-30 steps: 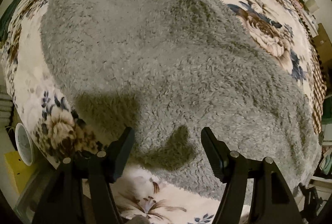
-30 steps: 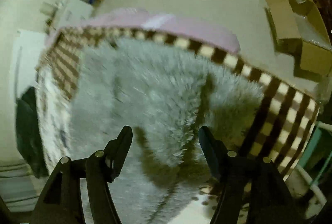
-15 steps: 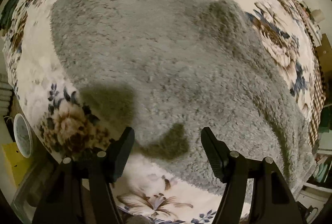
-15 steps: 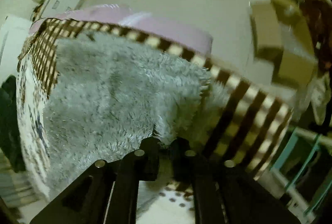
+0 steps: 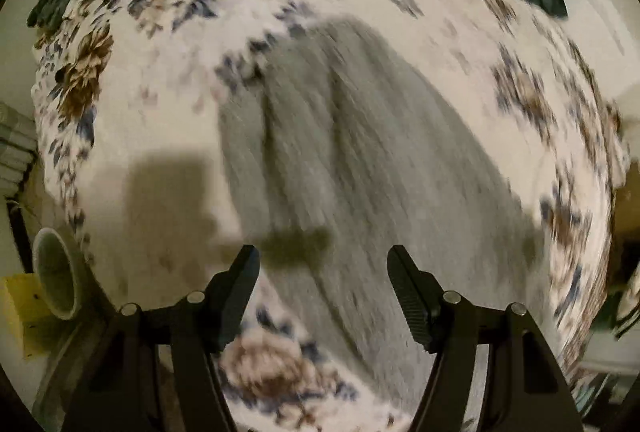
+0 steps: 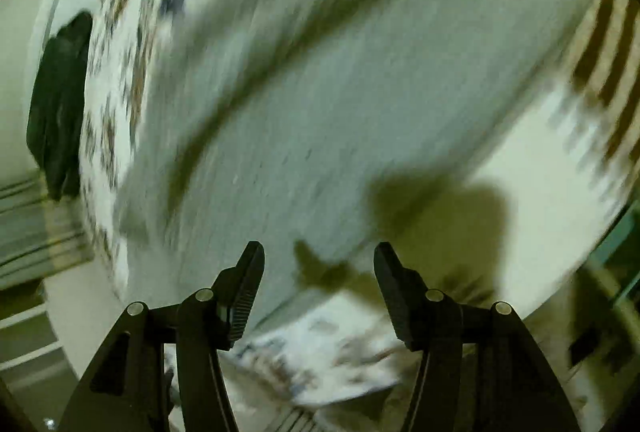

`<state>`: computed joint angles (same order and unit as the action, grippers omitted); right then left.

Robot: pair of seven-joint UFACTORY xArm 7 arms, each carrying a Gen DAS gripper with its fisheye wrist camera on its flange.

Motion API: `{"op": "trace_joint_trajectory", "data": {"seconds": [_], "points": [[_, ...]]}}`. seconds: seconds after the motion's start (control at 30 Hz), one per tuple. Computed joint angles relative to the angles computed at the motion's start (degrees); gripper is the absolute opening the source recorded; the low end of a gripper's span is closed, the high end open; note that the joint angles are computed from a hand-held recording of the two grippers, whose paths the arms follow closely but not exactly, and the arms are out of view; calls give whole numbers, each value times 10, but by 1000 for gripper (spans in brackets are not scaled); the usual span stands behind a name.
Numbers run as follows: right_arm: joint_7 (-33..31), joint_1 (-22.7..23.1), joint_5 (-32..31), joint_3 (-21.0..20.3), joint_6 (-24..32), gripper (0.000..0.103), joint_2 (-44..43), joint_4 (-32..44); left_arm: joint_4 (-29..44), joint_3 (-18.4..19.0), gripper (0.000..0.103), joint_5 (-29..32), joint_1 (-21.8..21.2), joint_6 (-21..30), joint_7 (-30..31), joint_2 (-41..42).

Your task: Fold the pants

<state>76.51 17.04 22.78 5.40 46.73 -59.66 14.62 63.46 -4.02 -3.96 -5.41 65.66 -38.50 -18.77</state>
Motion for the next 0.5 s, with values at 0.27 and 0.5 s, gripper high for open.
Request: {"op": "trace_joint_trajectory", "data": {"seconds": [0.27,0.5], "points": [[178,59,36,146,-266,55,265,58,30,62,63,-64,50,-81,72,94],[274,-6,-117,189,-213,12,353,150,30,73,12,-184,70,-129,157,136]]}}
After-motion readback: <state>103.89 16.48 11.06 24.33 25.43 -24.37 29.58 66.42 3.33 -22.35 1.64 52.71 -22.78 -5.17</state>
